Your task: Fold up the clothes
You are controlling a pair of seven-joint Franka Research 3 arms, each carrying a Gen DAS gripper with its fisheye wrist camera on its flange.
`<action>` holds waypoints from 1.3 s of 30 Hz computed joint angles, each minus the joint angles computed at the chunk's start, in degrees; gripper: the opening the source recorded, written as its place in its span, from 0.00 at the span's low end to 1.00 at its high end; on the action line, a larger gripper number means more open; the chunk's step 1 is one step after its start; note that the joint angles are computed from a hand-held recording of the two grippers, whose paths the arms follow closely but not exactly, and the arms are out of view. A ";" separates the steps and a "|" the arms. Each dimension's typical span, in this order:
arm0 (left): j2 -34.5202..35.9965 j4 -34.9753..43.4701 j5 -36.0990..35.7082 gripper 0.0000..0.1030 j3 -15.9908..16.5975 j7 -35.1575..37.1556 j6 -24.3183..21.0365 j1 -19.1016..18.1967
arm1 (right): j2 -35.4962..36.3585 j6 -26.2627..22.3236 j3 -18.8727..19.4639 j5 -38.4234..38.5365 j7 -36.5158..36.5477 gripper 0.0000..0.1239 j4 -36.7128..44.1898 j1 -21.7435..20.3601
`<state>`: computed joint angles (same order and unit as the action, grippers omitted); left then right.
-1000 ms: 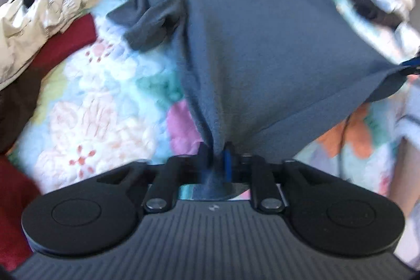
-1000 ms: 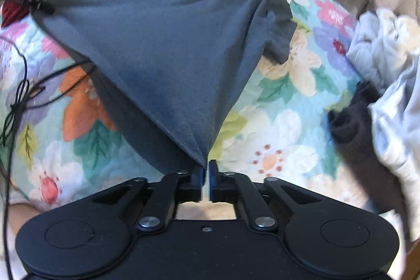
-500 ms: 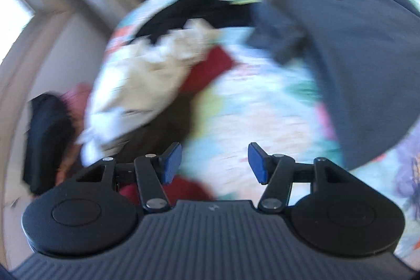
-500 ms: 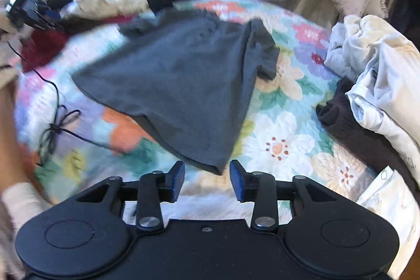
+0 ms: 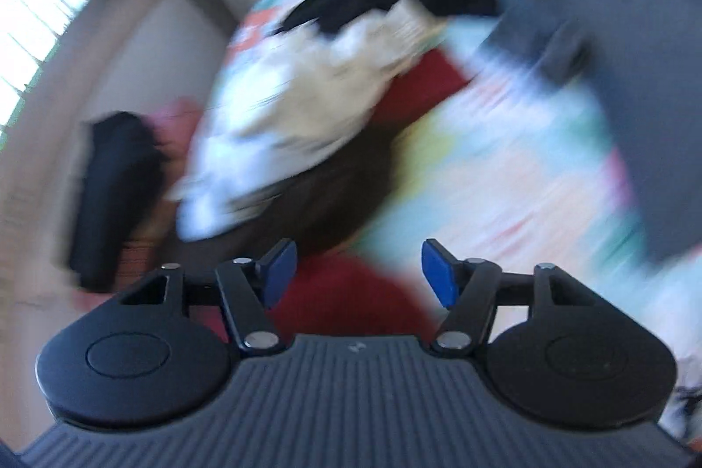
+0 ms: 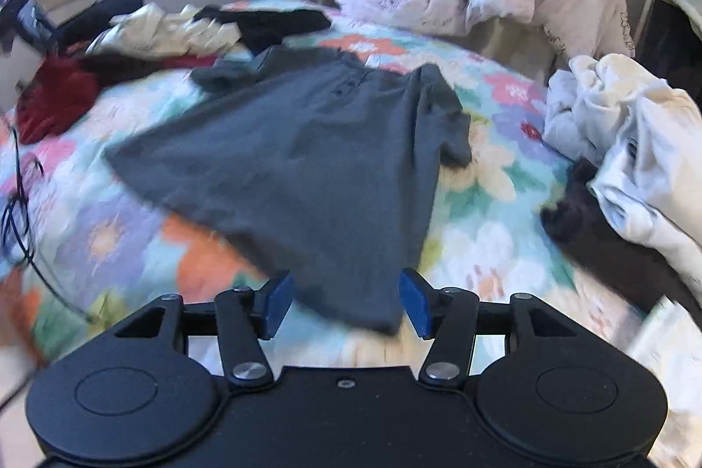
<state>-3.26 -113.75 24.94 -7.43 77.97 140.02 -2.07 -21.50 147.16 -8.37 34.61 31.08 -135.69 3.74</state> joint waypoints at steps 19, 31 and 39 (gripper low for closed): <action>30.18 14.83 -28.28 0.66 -6.65 -17.75 29.01 2.84 | 38.53 1.79 3.45 18.05 19.64 0.49 37.17 -4.63; 34.92 18.73 -21.33 0.78 0.72 -32.11 36.59 -3.24 | 50.88 -6.08 13.58 35.13 34.86 0.49 47.00 -17.57; 37.50 20.36 -18.74 0.83 -3.21 -31.33 37.77 -0.82 | 58.32 -3.91 15.71 39.03 41.45 0.48 55.41 -17.64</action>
